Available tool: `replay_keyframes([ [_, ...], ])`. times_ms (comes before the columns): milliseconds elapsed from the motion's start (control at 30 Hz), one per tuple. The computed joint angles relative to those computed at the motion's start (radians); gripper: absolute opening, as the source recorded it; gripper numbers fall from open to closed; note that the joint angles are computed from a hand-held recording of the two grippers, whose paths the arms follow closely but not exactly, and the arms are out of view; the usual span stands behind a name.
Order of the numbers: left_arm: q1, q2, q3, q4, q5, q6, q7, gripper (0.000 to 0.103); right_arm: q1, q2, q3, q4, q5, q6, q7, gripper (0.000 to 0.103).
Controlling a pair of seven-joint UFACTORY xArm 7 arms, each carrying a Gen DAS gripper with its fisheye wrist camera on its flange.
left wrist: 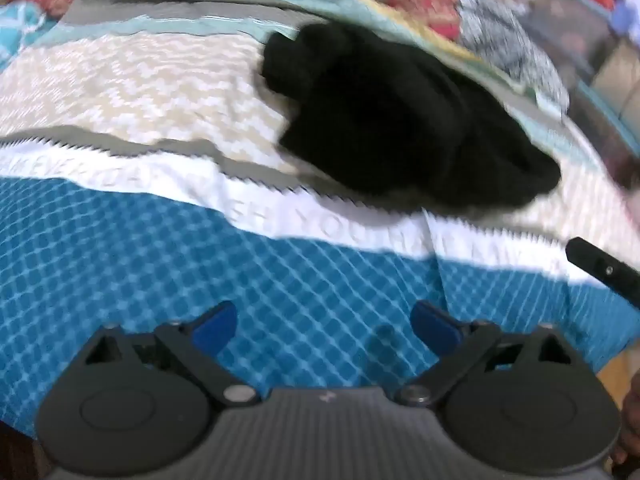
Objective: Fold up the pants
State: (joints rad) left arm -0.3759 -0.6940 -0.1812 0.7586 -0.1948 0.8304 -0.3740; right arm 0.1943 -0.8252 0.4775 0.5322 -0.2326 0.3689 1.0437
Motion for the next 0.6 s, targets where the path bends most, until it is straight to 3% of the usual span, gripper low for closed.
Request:
replay_keyframes([
  [133,0.03,-0.035,0.072,-0.008,-0.045,-0.01,-0.011,0.088,-0.084,0.187,0.042,0.161,-0.142,-0.102,-0.171,0.096],
  [233,0.057,-0.059,0.091,-0.019,-0.056,-0.012,-0.014,0.086,-0.136,0.373,0.072,0.291,-0.231,-0.172,-0.276,0.096],
  [300,0.061,-0.081,0.11,-0.034,-0.073,-0.009,-0.009,0.084,-0.192,0.507,0.136,0.4,-0.346,-0.147,-0.317,0.095],
  [333,0.059,-0.08,0.122,-0.035,-0.088,-0.009,-0.004,0.083,-0.185,0.539,0.154,0.431,-0.362,-0.103,-0.348,0.078],
  [367,0.057,-0.097,0.134,-0.048,-0.103,-0.007,0.004,0.082,-0.137,0.61,0.13,0.48,-0.366,-0.033,-0.42,0.025],
  [400,0.053,-0.108,0.145,-0.06,-0.12,-0.012,0.013,0.082,-0.132,0.644,0.138,0.513,-0.359,0.028,-0.454,0.015],
  [467,0.03,-0.105,0.177,-0.069,-0.171,-0.044,0.046,0.082,-0.087,0.625,0.07,0.494,-0.291,0.023,-0.433,0.016],
  [533,0.006,-0.147,0.2,-0.11,-0.216,-0.07,0.088,0.086,-0.021,0.537,-0.044,0.406,-0.117,-0.079,-0.396,0.016],
  [600,-0.039,-0.128,0.222,-0.109,-0.278,-0.109,0.139,0.097,0.073,0.391,-0.17,0.249,0.042,-0.202,-0.349,0.016],
])
